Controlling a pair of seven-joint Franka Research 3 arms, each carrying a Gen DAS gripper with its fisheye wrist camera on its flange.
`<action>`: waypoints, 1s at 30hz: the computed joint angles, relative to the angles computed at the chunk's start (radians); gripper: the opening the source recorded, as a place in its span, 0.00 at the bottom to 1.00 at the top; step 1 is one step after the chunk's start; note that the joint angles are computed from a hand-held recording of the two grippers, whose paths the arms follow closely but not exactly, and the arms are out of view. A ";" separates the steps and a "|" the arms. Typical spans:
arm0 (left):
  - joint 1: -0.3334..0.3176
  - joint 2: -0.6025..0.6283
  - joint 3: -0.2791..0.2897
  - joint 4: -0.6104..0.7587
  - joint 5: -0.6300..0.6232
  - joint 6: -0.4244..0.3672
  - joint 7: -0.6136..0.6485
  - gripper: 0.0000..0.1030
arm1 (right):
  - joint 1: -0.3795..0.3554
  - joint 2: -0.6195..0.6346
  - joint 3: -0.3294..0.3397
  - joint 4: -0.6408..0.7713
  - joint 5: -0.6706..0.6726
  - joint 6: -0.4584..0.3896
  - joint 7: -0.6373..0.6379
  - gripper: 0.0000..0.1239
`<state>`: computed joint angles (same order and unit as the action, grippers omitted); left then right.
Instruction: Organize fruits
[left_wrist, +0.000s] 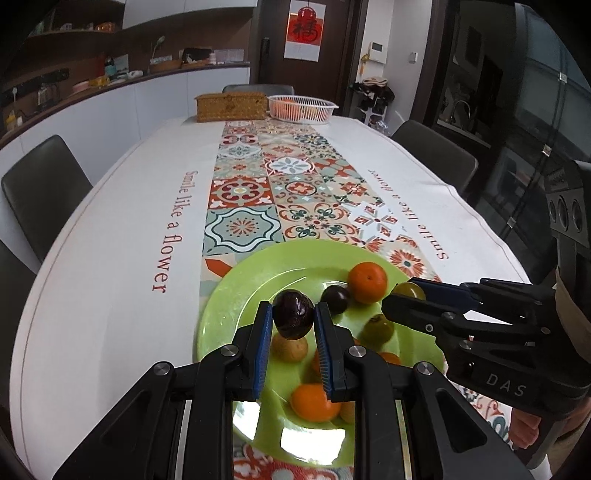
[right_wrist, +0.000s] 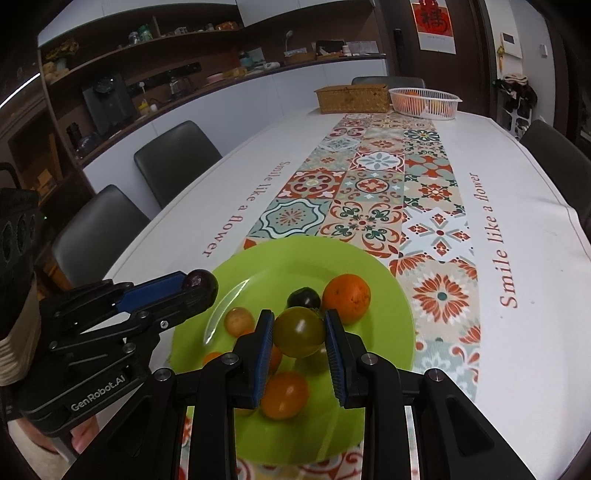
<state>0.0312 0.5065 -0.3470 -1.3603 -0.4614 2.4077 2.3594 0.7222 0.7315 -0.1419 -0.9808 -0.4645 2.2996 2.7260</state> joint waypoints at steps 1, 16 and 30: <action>-0.004 0.011 0.002 0.014 0.005 -0.008 -0.007 0.23 | -0.005 0.008 0.002 0.007 0.004 0.002 -0.003 0.23; -0.007 0.055 -0.003 0.057 0.048 0.002 -0.043 0.36 | -0.024 0.062 -0.009 0.066 0.049 -0.006 -0.033 0.25; 0.036 -0.214 0.001 -0.258 -0.106 0.168 0.043 0.43 | 0.084 -0.094 -0.034 -0.087 -0.170 -0.061 0.093 0.30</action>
<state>0.0668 0.2921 -0.3456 -1.6187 -0.5677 2.5758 2.4026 0.8057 0.6377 -0.1758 -1.0679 -0.6343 2.2385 2.8185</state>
